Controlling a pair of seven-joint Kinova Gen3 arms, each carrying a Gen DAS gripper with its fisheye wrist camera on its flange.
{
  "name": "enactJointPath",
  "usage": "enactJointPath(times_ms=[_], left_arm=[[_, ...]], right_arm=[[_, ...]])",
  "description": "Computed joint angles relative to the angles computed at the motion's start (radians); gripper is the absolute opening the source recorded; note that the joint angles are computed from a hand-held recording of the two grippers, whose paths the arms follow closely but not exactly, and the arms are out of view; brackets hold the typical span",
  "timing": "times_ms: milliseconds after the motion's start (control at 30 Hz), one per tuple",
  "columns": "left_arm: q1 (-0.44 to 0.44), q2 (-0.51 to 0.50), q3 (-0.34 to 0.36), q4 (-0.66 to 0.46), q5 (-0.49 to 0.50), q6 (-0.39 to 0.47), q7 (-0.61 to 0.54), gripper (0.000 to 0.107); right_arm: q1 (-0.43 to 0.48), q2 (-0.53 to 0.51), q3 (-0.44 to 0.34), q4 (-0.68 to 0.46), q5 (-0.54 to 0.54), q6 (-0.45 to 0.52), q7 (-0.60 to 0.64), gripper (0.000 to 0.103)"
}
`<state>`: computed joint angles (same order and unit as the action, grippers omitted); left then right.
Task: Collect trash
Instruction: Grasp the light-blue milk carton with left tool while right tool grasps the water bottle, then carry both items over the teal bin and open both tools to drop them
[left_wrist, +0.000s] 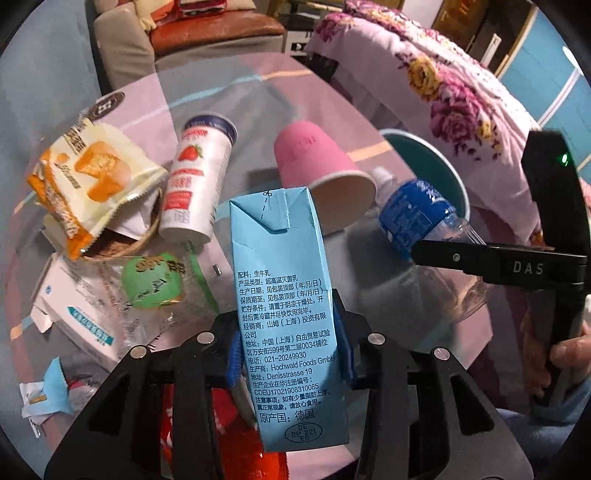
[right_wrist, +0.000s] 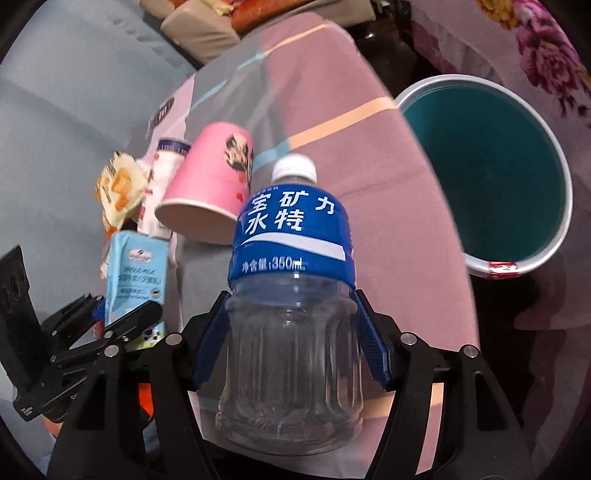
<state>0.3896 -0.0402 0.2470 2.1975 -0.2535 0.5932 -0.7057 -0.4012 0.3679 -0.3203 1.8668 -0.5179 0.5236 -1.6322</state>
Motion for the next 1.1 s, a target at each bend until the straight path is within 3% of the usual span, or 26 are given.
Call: enactJointPath(times_ms=[167,467,633,733,967,1100], left_arm=[[-0.007,-0.054,0.027,-0.04,-0.029,0.031,0.028,0.04],[-0.004,-0.006,0.026,-0.15,-0.085,0.058,0.03,0.04],[0.031,0.107,0.014,-0.266,-0.09,0.044,-0.056,0.041],[0.054,0.201,-0.006,-0.342,-0.042,0.034,-0.139,0.041],[0.103,0.42,-0.034,-0.516,0.043,0.006,-0.287,0.041],[0.119,0.527,-0.056,-0.608,0.104,0.029,-0.357,0.041]], right_arm=[[0.076,-0.044,-0.033,0.047,-0.088,-0.031,0.09,0.062],[0.162,-0.111,-0.034,0.099,-0.249,-0.052,0.247,0.062],[0.152,-0.176,0.061,0.122,-0.205,-0.082,0.181,0.062],[0.144,-0.193,0.123,0.123,-0.127,-0.087,0.103,0.062],[0.184,-0.143,0.17,0.087,-0.005,-0.056,-0.008,0.062],[0.234,-0.103,0.158,0.076,0.005,-0.032,-0.004,0.062]])
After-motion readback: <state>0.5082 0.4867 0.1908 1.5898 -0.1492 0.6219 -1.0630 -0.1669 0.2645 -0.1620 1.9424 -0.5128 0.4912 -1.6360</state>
